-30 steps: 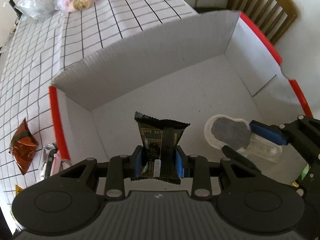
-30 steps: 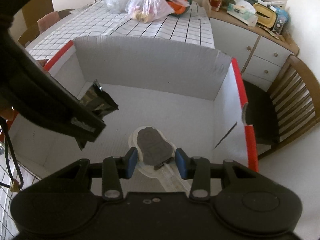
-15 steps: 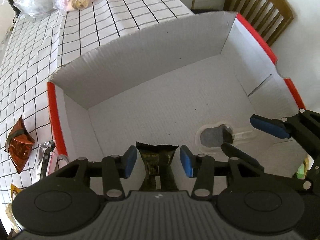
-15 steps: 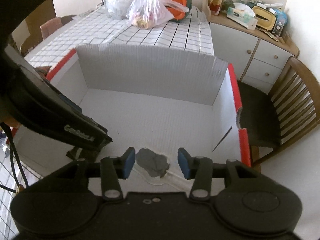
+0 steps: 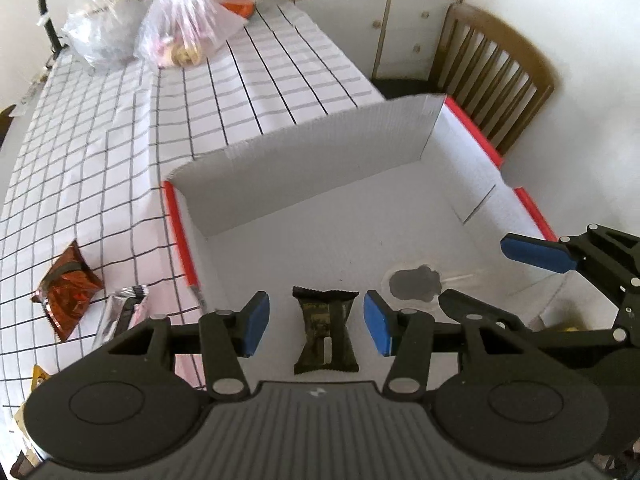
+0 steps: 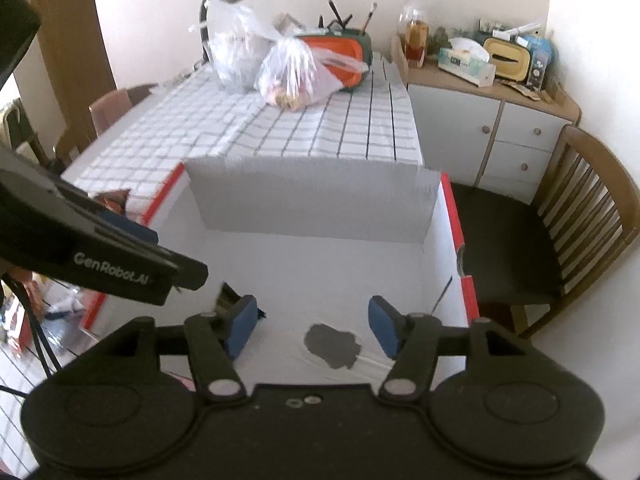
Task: Organize snacks
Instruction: 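Open the left gripper to drop the black bar while the right releases the grey item in the box, then move both grippers out of the box back over the snack pile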
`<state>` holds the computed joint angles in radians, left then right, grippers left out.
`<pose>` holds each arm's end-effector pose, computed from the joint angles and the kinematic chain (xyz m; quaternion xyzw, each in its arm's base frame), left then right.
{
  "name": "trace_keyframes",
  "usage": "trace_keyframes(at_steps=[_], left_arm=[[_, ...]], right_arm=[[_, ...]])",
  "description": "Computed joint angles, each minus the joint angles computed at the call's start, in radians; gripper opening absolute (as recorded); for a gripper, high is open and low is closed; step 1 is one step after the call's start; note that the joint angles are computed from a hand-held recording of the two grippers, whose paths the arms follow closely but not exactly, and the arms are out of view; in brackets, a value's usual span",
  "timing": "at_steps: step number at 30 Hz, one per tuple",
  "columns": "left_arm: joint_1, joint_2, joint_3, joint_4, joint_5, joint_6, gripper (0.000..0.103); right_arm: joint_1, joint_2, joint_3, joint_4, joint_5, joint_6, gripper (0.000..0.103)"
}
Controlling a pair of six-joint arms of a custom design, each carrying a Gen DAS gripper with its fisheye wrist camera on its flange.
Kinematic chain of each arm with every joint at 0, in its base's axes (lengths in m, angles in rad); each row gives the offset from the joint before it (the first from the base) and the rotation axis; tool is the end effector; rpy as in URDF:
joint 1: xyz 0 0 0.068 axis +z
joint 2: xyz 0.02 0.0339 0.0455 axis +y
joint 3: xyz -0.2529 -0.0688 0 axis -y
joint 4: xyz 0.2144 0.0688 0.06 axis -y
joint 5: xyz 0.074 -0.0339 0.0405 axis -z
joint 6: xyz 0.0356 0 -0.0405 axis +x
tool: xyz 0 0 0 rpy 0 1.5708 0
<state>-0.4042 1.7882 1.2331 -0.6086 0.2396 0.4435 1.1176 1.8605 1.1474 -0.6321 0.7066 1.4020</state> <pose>0.3013 -0.1381 0.1987 0.4219 0.8764 -0.1131 0.2030 0.1593 0.2742 0.1625 0.1707 0.9173 -0.0047 0.3596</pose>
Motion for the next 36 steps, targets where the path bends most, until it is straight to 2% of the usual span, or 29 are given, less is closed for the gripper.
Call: trace_keyframes(at_steps=[4, 11, 15, 17, 21, 29, 33, 36], left_arm=[[0.062, -0.067, -0.039, -0.002, 0.056, 0.035, 0.051], [0.195, -0.169, -0.097, -0.008, 0.165, 0.11, 0.054], [0.281, -0.218, -0.13, -0.005, 0.229, 0.149, 0.061], [0.322, -0.233, -0.141, -0.015, 0.258, 0.176, 0.062], [0.403, -0.239, -0.146, -0.045, 0.299, 0.236, 0.063], [0.574, -0.223, -0.145, -0.089, 0.37, 0.345, 0.063], [0.661, -0.191, -0.127, -0.105, 0.399, 0.398, 0.072], [0.717, -0.162, -0.108, -0.119, 0.411, 0.429, 0.073]], right_arm=[[0.031, 0.014, 0.068, -0.063, 0.039, 0.031, 0.064], [0.084, 0.057, 0.194, -0.158, 0.097, 0.074, 0.078], [0.111, 0.084, 0.267, -0.205, 0.128, 0.101, 0.084], [0.125, 0.097, 0.3, -0.219, 0.141, 0.12, 0.085], [0.143, 0.122, 0.352, -0.215, 0.155, 0.128, 0.092], [0.156, 0.215, 0.487, -0.188, 0.15, 0.075, 0.097], [0.158, 0.266, 0.558, -0.158, 0.147, 0.024, 0.101], [0.157, 0.313, 0.62, -0.138, 0.137, -0.019, 0.103]])
